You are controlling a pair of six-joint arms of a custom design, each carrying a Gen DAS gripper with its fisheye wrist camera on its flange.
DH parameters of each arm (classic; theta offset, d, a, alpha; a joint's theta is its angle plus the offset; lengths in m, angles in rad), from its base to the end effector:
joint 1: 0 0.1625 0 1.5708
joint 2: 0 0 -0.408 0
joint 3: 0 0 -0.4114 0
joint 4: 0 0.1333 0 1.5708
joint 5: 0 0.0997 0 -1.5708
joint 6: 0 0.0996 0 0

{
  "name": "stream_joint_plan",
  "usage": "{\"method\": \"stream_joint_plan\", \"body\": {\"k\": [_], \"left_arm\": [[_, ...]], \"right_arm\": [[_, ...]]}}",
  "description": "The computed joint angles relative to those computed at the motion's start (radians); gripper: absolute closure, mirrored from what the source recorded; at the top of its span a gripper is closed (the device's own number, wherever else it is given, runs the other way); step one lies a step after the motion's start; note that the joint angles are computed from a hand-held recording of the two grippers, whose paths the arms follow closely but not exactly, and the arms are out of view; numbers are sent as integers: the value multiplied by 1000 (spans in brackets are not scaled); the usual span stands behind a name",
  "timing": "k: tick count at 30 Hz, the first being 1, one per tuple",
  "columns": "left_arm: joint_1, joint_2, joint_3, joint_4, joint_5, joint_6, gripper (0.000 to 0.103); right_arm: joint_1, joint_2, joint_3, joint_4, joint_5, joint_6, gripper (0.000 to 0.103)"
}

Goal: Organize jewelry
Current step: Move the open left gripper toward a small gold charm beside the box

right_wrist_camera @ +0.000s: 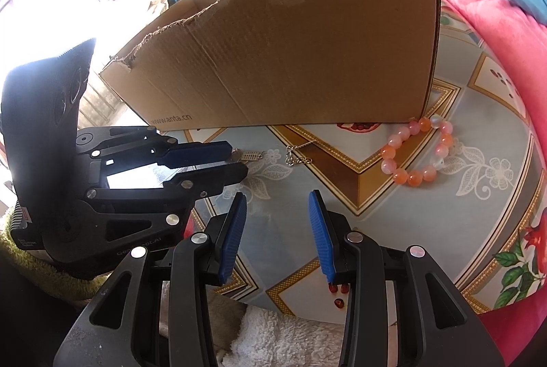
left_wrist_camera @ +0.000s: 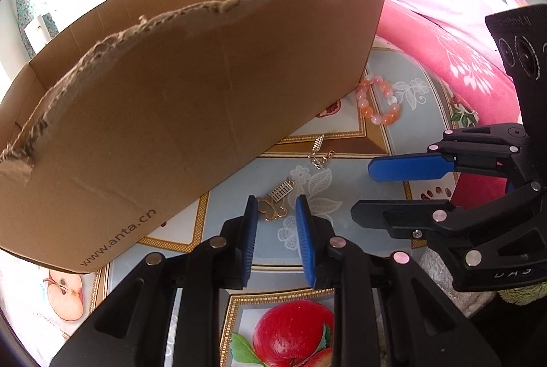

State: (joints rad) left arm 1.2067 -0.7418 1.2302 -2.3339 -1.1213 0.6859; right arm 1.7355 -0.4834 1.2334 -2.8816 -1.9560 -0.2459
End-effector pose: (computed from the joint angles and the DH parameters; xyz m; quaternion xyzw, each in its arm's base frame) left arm -0.1143 -0.7959 0.1858 0.4576 0.8509 -0.0964 0.2393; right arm 0.2251 -0.7693 0.0466 0.1404 -0.9342 0.2639 0.1948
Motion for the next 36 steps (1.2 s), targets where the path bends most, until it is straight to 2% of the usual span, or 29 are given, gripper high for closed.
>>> {"method": "stream_joint_plan", "body": {"k": [10,16,23,31,36], "left_arm": [[-7,8,4,-30,20,57,81],[-7,-6,24,-34,20,35,82],[-10,3,18,-35,25,14,90],[-11,5,17,-48,51,-19,90],[-5,5,8,-42,12,-25,90]], "right_arm": [[-4,-1,2,-4,5,0,67],[-6,-12,10,-3,7,4,67],[-6,-16,12,-2,4,2,67],[-6,-16,12,-1,4,1,67],[-4,-15,12,-3,1,3,67]]}}
